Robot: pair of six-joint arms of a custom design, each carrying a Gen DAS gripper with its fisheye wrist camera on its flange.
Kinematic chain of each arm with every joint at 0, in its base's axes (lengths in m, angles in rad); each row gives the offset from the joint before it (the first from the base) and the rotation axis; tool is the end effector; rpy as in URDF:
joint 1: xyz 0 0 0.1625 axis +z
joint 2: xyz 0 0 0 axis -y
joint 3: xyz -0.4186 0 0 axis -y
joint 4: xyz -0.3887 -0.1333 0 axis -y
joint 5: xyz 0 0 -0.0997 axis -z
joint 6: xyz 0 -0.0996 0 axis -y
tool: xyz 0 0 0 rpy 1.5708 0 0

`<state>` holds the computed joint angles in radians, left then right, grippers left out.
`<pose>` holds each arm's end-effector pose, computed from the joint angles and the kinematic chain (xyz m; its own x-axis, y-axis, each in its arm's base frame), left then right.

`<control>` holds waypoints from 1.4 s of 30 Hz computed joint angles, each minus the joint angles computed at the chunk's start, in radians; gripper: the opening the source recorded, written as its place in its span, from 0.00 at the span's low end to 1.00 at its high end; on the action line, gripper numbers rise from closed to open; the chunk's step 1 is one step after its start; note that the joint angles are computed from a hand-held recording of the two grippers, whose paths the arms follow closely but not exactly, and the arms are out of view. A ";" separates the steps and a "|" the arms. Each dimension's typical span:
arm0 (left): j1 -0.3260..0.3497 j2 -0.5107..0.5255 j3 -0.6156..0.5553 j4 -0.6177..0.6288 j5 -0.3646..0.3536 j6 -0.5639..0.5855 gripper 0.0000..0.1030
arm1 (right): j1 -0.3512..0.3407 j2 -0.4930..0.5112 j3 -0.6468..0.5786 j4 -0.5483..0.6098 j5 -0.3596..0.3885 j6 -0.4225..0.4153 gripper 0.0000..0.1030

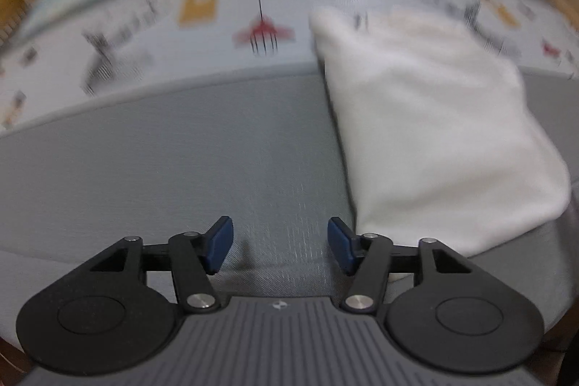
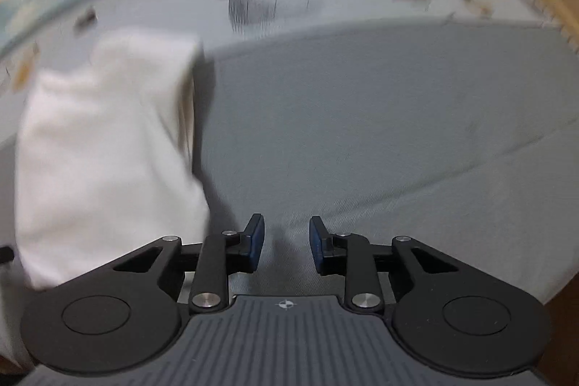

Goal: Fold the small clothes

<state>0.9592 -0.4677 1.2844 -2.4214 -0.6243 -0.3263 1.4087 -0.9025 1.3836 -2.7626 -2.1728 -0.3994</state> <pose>-0.2504 -0.7299 0.0131 -0.6522 0.0343 -0.7573 0.3851 0.8754 -0.2920 -0.0424 -0.7359 0.3140 -0.7420 0.1676 0.6491 -0.1804 0.8826 -0.4341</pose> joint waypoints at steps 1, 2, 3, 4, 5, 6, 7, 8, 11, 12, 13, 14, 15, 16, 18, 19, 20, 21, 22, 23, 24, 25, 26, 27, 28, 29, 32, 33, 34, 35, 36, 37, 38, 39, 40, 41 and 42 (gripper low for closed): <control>-0.018 -0.023 0.051 -0.079 0.009 0.022 0.78 | -0.001 -0.025 0.032 -0.051 0.043 -0.033 0.32; -0.035 -0.039 0.095 -0.156 0.019 0.045 0.87 | -0.001 -0.057 0.080 -0.121 0.095 -0.082 0.38; -0.053 -0.053 0.146 -0.244 0.030 0.072 0.89 | -0.001 -0.078 0.118 -0.184 0.131 -0.127 0.51; -0.072 -0.062 0.188 -0.319 0.039 0.096 0.89 | 0.001 -0.101 0.169 -0.265 0.159 -0.178 0.63; -0.090 -0.069 0.225 -0.373 0.040 0.111 0.89 | 0.005 -0.121 0.216 -0.339 0.178 -0.221 0.68; -0.105 -0.078 0.263 -0.417 0.032 0.118 0.89 | 0.005 -0.144 0.256 -0.383 0.198 -0.248 0.68; -0.119 -0.080 0.284 -0.443 0.025 0.114 0.89 | 0.004 -0.169 0.302 -0.423 0.226 -0.268 0.68; -0.134 -0.091 0.323 -0.471 0.021 0.098 0.89 | 0.005 -0.191 0.342 -0.450 0.245 -0.274 0.71; -0.174 -0.107 0.395 -0.477 0.024 0.021 0.89 | 0.018 -0.232 0.435 -0.495 0.243 -0.260 0.74; -0.189 -0.107 0.410 -0.468 0.038 -0.008 0.89 | 0.019 -0.245 0.466 -0.511 0.245 -0.262 0.76; -0.203 -0.108 0.424 -0.462 0.056 -0.033 0.89 | 0.021 -0.262 0.504 -0.518 0.244 -0.270 0.78; -0.215 -0.111 0.437 -0.458 0.071 -0.057 0.89 | 0.025 -0.271 0.527 -0.519 0.238 -0.276 0.78; -0.219 -0.113 0.445 -0.462 0.076 -0.067 0.89 | 0.030 -0.279 0.547 -0.519 0.227 -0.284 0.78; -0.233 -0.125 0.464 -0.450 0.081 -0.104 0.89 | 0.035 -0.286 0.568 -0.533 0.221 -0.288 0.78; -0.251 -0.144 0.496 -0.454 0.070 -0.149 0.89 | 0.043 -0.292 0.593 -0.563 0.215 -0.283 0.80; -0.253 -0.152 0.508 -0.466 0.058 -0.148 0.89 | 0.046 -0.299 0.608 -0.571 0.212 -0.275 0.81; -0.257 -0.154 0.514 -0.467 0.049 -0.150 0.89 | 0.048 -0.308 0.621 -0.569 0.212 -0.265 0.82; -0.260 -0.155 0.519 -0.471 0.043 -0.143 0.89 | 0.047 -0.314 0.627 -0.557 0.216 -0.258 0.82; -0.262 -0.153 0.522 -0.481 0.042 -0.124 0.89 | 0.047 -0.316 0.629 -0.545 0.217 -0.263 0.82; -0.262 -0.144 0.515 -0.477 0.050 -0.113 0.89 | 0.050 -0.312 0.630 -0.544 0.213 -0.279 0.82; -0.258 -0.137 0.507 -0.469 0.058 -0.111 0.89 | 0.051 -0.307 0.631 -0.553 0.207 -0.293 0.82; -0.254 -0.130 0.499 -0.454 0.061 -0.118 0.89 | 0.053 -0.297 0.627 -0.560 0.196 -0.300 0.82; -0.246 -0.127 0.489 -0.433 0.054 -0.132 0.89 | 0.054 -0.290 0.623 -0.559 0.186 -0.298 0.82; -0.237 -0.125 0.479 -0.411 0.041 -0.153 0.89 | 0.056 -0.282 0.618 -0.553 0.174 -0.291 0.82; -0.228 -0.126 0.474 -0.400 0.029 -0.169 0.89 | 0.056 -0.280 0.616 -0.548 0.168 -0.289 0.82; -0.220 -0.125 0.468 -0.394 0.020 -0.181 0.89 | 0.057 -0.275 0.613 -0.544 0.163 -0.287 0.82; -0.211 -0.126 0.464 -0.386 0.016 -0.209 0.89 | 0.059 -0.266 0.609 -0.546 0.159 -0.294 0.82; -0.212 -0.128 0.466 -0.393 0.015 -0.207 0.89 | 0.060 -0.263 0.608 -0.546 0.155 -0.295 0.82; -0.212 -0.128 0.468 -0.404 0.014 -0.199 0.89 | 0.061 -0.262 0.609 -0.545 0.152 -0.297 0.82; -0.214 -0.129 0.473 -0.419 0.015 -0.190 0.89 | 0.061 -0.264 0.611 -0.546 0.153 -0.299 0.82; -0.215 -0.130 0.477 -0.431 0.015 -0.183 0.89 | 0.060 -0.266 0.614 -0.546 0.156 -0.302 0.82; -0.215 -0.132 0.480 -0.440 0.014 -0.178 0.89 | 0.060 -0.268 0.616 -0.549 0.158 -0.306 0.82; -0.216 -0.133 0.483 -0.446 0.014 -0.175 0.89 | 0.060 -0.269 0.618 -0.552 0.158 -0.309 0.82; -0.216 -0.134 0.484 -0.448 0.015 -0.176 0.89 | 0.060 -0.269 0.618 -0.553 0.158 -0.310 0.82; -0.217 -0.134 0.485 -0.450 0.016 -0.176 0.89 | 0.060 -0.268 0.617 -0.555 0.155 -0.308 0.82; -0.216 -0.134 0.486 -0.451 0.016 -0.177 0.89 | 0.060 -0.268 0.616 -0.555 0.154 -0.306 0.82; -0.216 -0.135 0.486 -0.453 0.015 -0.177 0.89 | 0.060 -0.268 0.616 -0.556 0.154 -0.304 0.82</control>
<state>0.7431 -0.6024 1.7707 -2.8743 -0.6091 -0.5033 1.4686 -1.1700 1.9999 -3.3185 -2.0190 -0.7038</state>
